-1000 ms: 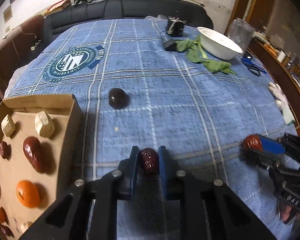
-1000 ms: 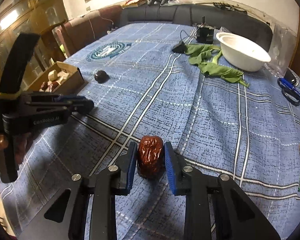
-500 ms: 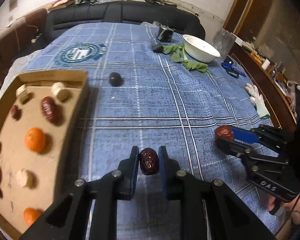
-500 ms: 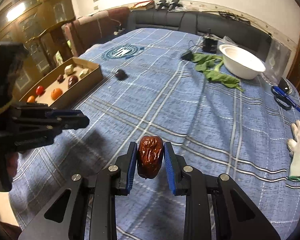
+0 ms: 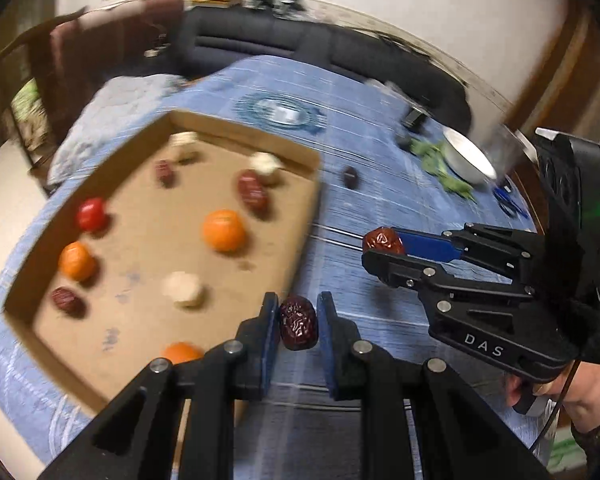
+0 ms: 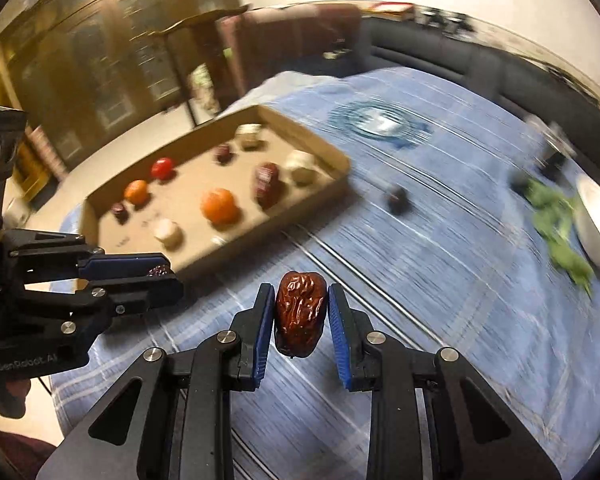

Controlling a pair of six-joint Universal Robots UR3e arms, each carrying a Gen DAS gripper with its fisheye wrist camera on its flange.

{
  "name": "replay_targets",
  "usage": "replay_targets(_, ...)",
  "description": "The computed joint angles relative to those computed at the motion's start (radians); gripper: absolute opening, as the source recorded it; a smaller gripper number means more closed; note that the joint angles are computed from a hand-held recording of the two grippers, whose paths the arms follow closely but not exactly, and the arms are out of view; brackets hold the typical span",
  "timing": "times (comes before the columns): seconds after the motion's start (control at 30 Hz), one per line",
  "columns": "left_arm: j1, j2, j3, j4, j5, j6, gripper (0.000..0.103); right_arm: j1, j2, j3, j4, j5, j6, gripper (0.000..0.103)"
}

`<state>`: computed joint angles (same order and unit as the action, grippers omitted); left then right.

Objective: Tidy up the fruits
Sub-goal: 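Carry both dates into the tray and open both grippers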

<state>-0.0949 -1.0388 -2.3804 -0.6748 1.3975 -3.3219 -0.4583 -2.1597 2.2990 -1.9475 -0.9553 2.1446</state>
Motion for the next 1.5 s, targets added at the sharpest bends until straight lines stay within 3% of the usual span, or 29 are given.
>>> replay_targets(0.27,0.209,0.172,-0.094,-0.094,0.028,-0.024,0.022,0.356,0.361,-0.171,-0.297,-0.048,0.18,0.026)
replay_targets(0.57,0.225,0.077,-0.192,0.077,0.16,-0.283,0.022,0.57,0.687,-0.425,-0.357,-0.079,0.177,0.026)
replay_targets(0.73,0.114,-0.048,-0.184,0.165,0.316,-0.458,0.022,0.621,0.79,-0.521,-0.336,-0.08,0.109,0.026)
replay_targets(1.0,0.087,-0.15,-0.148,0.201,0.42,-0.529,0.022,0.656,0.9,-0.632,-0.298,-0.074,0.07,0.026)
replay_targets(1.37,0.081,-0.238,-0.128,0.258,0.442,-0.586,0.023,0.682,0.966,-0.706,-0.277,-0.127,0.059,0.026)
replay_targets(1.5,0.081,-0.232,-0.133,0.27,0.433,-0.594,0.03,0.684,0.98,-0.733,-0.265,-0.14,0.068,0.026)
